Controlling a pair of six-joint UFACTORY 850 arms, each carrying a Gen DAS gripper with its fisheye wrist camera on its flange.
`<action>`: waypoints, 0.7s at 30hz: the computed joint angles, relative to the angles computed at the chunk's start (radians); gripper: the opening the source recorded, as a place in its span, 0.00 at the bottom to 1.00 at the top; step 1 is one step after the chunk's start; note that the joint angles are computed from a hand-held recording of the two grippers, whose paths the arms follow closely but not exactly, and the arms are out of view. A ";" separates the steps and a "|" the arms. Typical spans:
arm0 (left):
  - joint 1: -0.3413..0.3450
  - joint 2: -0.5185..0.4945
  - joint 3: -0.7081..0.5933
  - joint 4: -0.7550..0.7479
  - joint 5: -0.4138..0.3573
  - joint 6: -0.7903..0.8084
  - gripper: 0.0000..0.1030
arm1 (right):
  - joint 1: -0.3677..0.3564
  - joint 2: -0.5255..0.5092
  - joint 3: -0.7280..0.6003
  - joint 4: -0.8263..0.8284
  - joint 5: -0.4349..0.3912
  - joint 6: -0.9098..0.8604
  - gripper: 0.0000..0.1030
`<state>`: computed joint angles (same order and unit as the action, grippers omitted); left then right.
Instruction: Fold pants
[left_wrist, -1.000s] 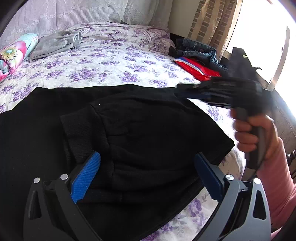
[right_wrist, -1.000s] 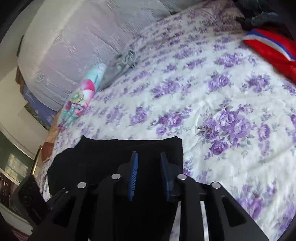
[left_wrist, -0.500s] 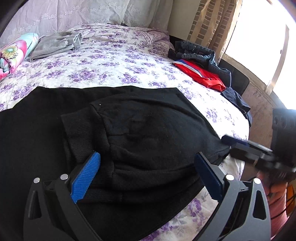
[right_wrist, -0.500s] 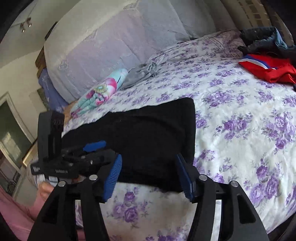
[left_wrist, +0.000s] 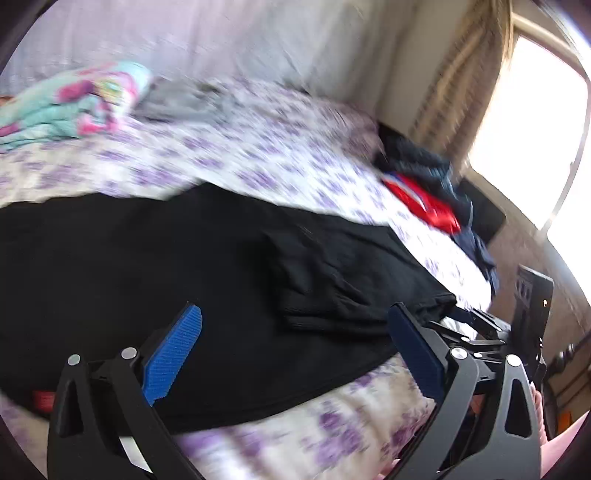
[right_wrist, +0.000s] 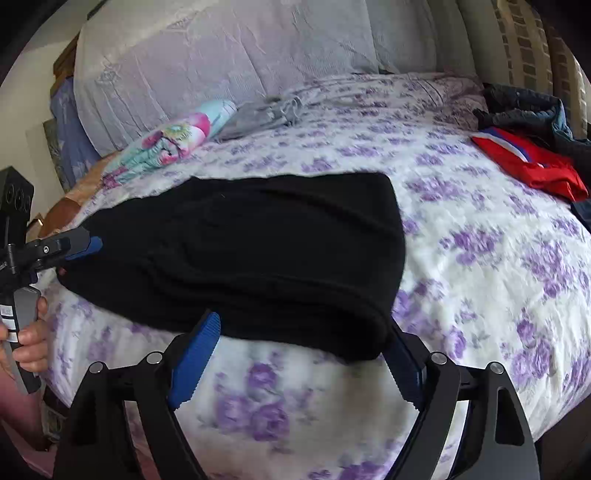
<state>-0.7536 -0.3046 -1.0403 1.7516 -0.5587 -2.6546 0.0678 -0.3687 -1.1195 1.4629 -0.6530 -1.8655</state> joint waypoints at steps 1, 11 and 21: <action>-0.010 0.049 0.052 -0.046 -0.062 -0.002 0.95 | 0.012 0.023 0.022 0.068 -0.009 -0.074 0.84; -0.006 0.396 0.435 -0.376 -0.257 -0.254 0.96 | 0.187 0.089 0.042 -0.009 -0.110 -0.147 0.85; 0.056 0.408 0.511 -0.216 -0.152 -0.355 0.96 | 0.128 0.074 0.054 0.015 0.200 -0.022 0.85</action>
<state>-0.6972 0.1033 -0.5297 1.5358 -0.7110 -3.0092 0.1962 -0.2944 -1.0654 1.4779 -0.4533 -1.8880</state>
